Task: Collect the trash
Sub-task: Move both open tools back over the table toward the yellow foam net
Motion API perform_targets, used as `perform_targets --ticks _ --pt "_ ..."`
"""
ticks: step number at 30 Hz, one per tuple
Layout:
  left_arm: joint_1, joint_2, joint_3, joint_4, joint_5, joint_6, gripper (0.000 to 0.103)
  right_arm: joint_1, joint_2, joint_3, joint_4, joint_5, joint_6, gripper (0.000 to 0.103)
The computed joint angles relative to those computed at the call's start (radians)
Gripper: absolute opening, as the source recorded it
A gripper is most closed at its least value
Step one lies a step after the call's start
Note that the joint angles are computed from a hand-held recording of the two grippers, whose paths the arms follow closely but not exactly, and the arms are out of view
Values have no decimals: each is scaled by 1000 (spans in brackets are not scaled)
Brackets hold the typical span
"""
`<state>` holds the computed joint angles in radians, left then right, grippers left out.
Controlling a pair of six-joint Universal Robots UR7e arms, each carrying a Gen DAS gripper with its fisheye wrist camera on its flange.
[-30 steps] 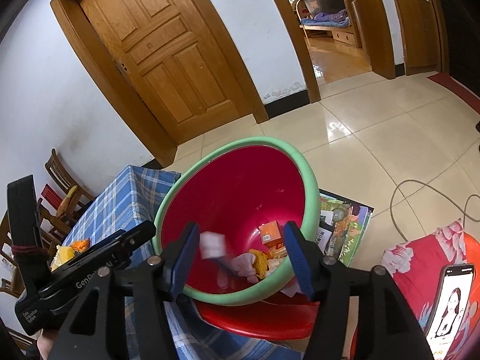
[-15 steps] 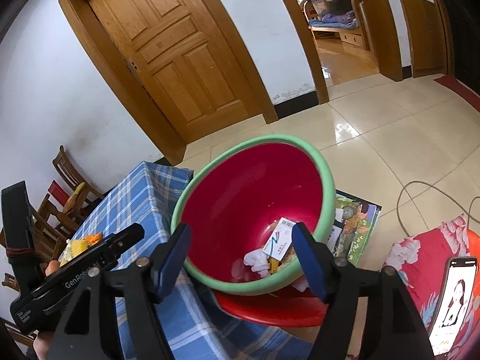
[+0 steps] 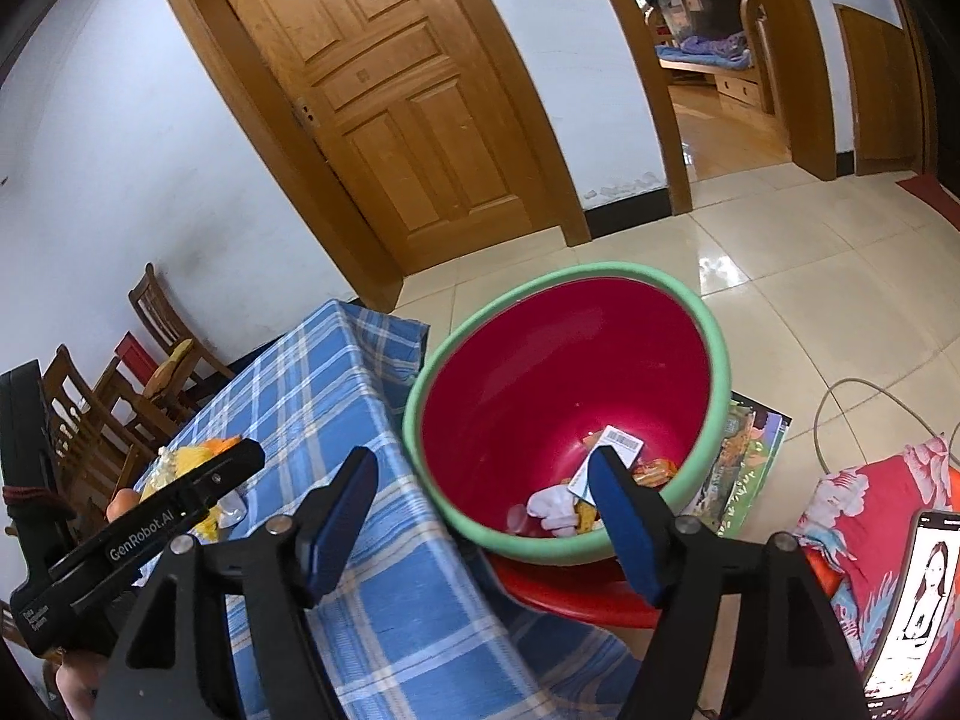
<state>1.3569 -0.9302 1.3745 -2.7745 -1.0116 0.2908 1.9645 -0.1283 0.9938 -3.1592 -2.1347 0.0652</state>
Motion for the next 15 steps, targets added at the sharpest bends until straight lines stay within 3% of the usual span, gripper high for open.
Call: perform_targets --ticks 15 --pt "37 -62 34 -61 22 -2 65 27 51 -73 71 21 -15 76"
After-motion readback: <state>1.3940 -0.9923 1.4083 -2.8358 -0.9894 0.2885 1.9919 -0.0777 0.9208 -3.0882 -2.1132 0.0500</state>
